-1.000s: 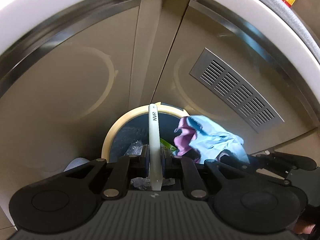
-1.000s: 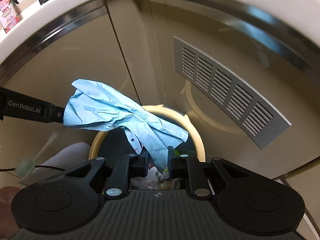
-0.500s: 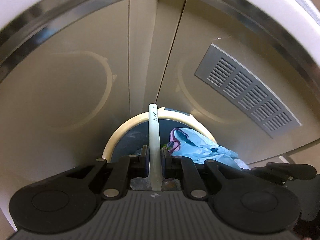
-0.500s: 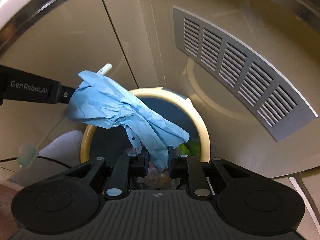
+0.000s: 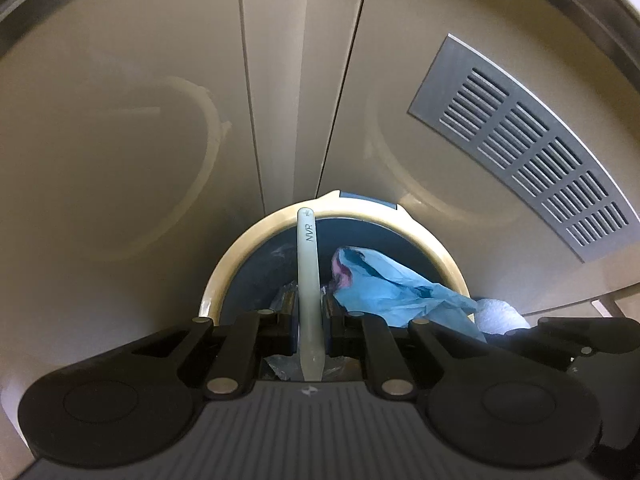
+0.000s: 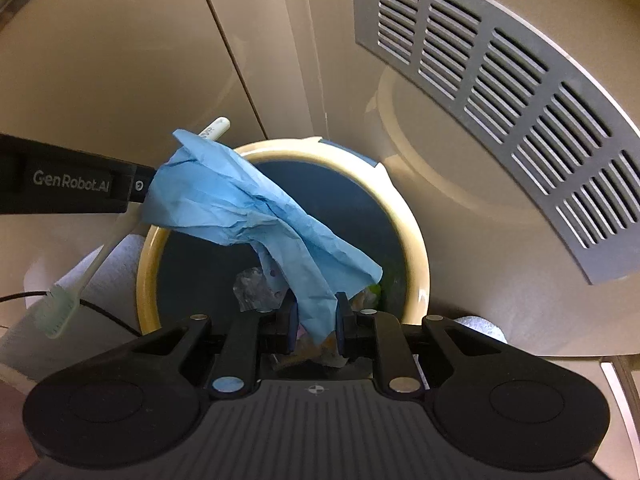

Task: Collect trash
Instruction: 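Lower both grippers into the bin and open them to drop the items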

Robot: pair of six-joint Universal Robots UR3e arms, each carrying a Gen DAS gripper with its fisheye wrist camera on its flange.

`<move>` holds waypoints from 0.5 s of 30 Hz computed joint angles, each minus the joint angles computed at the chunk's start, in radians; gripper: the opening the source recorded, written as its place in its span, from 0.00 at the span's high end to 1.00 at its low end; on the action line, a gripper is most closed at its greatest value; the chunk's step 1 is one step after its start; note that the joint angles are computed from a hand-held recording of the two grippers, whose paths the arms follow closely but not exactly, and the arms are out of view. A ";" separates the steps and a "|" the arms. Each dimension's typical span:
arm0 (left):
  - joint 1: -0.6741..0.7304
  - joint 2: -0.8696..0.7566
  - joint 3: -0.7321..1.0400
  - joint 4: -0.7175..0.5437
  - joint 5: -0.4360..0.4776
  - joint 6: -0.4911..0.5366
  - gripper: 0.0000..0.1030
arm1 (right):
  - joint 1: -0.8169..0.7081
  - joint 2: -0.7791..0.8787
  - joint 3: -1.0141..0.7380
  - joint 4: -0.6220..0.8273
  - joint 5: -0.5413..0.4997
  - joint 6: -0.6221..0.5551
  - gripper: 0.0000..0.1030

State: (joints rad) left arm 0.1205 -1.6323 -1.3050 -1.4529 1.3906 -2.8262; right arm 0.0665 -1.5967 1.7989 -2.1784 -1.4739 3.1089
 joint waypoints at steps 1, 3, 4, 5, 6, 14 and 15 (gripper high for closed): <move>-0.001 -0.007 -0.001 0.002 -0.001 -0.001 0.88 | 0.002 0.011 -0.005 0.001 -0.003 0.001 0.81; -0.004 -0.017 -0.009 0.014 -0.001 0.002 0.88 | 0.001 0.032 -0.011 0.002 -0.006 -0.005 0.81; -0.003 -0.021 -0.013 0.019 -0.005 0.005 0.88 | 0.002 0.043 -0.016 0.003 -0.008 -0.006 0.81; 0.005 -0.023 -0.018 0.018 -0.019 0.012 0.88 | 0.006 0.058 -0.031 0.012 -0.011 -0.004 0.81; 0.012 -0.027 -0.021 0.016 -0.031 0.016 0.88 | 0.001 0.061 -0.038 0.027 -0.012 -0.009 0.81; 0.023 -0.038 -0.065 0.046 -0.047 0.031 0.88 | -0.016 0.117 -0.047 0.049 -0.005 -0.015 0.81; 0.015 -0.042 -0.070 0.054 -0.037 0.028 0.88 | -0.012 0.122 -0.055 0.058 -0.008 -0.014 0.81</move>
